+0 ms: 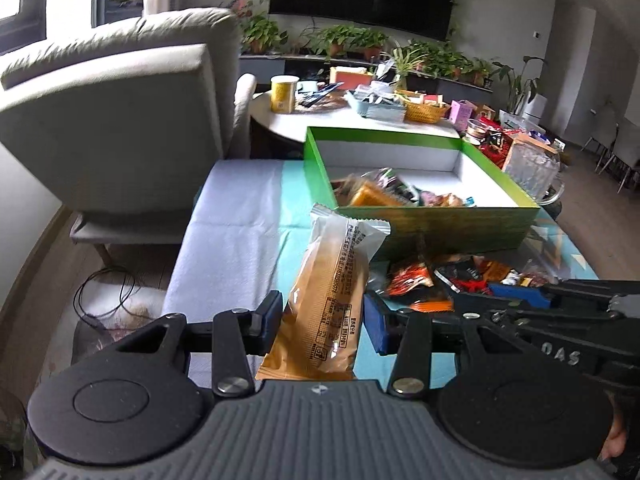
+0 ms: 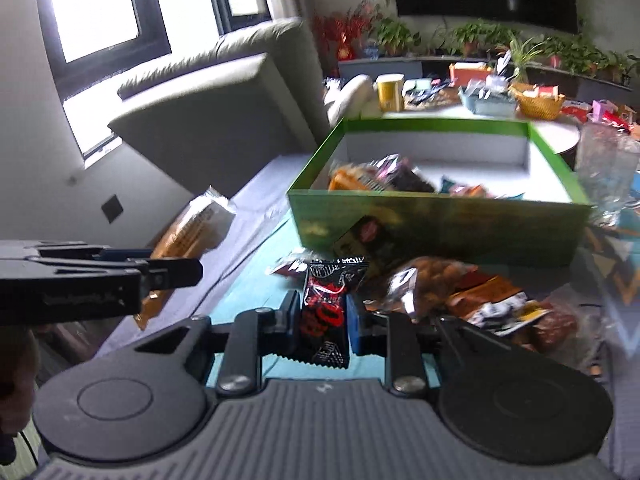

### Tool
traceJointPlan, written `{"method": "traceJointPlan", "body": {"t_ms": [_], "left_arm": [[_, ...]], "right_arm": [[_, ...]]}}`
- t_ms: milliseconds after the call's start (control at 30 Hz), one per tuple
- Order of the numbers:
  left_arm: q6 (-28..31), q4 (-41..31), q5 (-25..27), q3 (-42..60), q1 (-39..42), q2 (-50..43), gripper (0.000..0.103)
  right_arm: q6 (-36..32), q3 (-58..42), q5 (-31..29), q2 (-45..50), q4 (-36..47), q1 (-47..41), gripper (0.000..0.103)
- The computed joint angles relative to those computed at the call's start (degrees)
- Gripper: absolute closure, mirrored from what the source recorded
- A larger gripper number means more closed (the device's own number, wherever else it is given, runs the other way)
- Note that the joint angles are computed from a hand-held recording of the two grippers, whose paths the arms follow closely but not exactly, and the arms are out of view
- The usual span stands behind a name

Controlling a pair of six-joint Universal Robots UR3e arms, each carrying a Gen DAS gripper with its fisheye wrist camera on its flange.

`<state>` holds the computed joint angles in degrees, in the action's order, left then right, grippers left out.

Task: Organize snacks
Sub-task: 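Drop tan bar into green box with left tool while right drops black-red packet in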

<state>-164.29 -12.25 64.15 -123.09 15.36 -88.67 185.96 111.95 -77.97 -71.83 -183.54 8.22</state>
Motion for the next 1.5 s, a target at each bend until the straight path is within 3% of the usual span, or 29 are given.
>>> {"method": "traceJointPlan", "body": {"t_ms": [267, 733, 1133, 1500], "left_arm": [[-1.73, -1.11, 2.09, 7.40, -6.75, -3.30, 0.062], [-5.29, -7.25, 7.50, 42.34, -17.80, -26.15, 0.062], [-6.76, -19.19, 10.04, 70.37, -23.41, -45.72, 0.062], [-8.15, -25.78, 10.83, 80.99, -24.17, -52.49, 0.061]], "right_arm": [[0.43, 4.99, 3.76, -4.11, -6.15, -6.62, 0.077], [1.23, -12.24, 2.83, 5.77, -3.44, -12.09, 0.077], [3.66, -21.12, 2.76, 14.18, 0.65, -15.05, 0.076], [5.10, -24.46, 2.05, 17.35, 2.87, -15.55, 0.075]]}}
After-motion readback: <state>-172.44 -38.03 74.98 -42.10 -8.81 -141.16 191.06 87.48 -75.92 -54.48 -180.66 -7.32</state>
